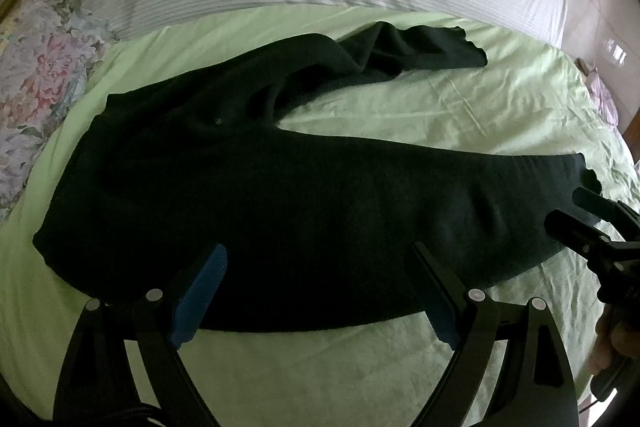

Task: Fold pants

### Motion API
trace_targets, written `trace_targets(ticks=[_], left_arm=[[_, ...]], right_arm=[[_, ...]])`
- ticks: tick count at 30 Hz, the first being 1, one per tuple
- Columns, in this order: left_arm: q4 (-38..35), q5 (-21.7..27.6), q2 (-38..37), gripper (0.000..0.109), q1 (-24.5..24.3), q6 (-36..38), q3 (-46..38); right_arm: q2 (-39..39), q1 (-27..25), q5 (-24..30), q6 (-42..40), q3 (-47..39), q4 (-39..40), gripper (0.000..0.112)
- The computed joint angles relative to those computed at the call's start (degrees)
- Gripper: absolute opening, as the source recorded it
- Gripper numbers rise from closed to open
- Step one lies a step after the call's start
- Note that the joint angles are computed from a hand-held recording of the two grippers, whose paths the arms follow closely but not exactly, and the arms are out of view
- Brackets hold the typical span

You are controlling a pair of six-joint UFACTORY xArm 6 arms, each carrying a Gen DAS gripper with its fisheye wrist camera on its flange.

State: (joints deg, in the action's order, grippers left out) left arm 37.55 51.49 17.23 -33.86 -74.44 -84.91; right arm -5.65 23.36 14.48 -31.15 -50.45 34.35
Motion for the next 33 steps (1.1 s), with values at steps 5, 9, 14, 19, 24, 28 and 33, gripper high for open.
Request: trace_targets(ticks=[5,9,14,19,24,28,33], left_arm=[[-0.82,-0.64,0.31,0.091,0.51,1.05,-0.22],[-1.49,-0.65,0.86,0.091,0.93,1.86,-1.01],[-2.7,0.14,2.21,0.091,1.63,4.1,-3.18],[-4.52,-0.09,4.13,0.091,3.31,7.83,-6.33],[-7.39,-0.89,6.71,0.091,5.54,13.41,-10.35],[-8.52,-0.07,9.28,0.091,7.06,17.55,-14.75],[-11.68,1.14,14.0,0.091,9.3,23.58,-22.46]], right_arm=[[0.77,-0.04,-0.06,-3.57,-0.87,4.53,0.103],[1.19,-0.2,0.29,-4.76,-1.6,6.37,0.103],[2.22,-1.04,1.18,-2.68,-3.12,3.93,0.103],[4.64,-1.9,2.49,-4.43,-6.97,7.84,0.103],[8.38,-3.06,4.09,-3.33,-12.8,8.09,0.103],[12.11,-3.88,5.68,-2.04,-18.33,7.3,0.103],[18.18,-5.31,10.41,0.4,-27.74,5.94,0.103]])
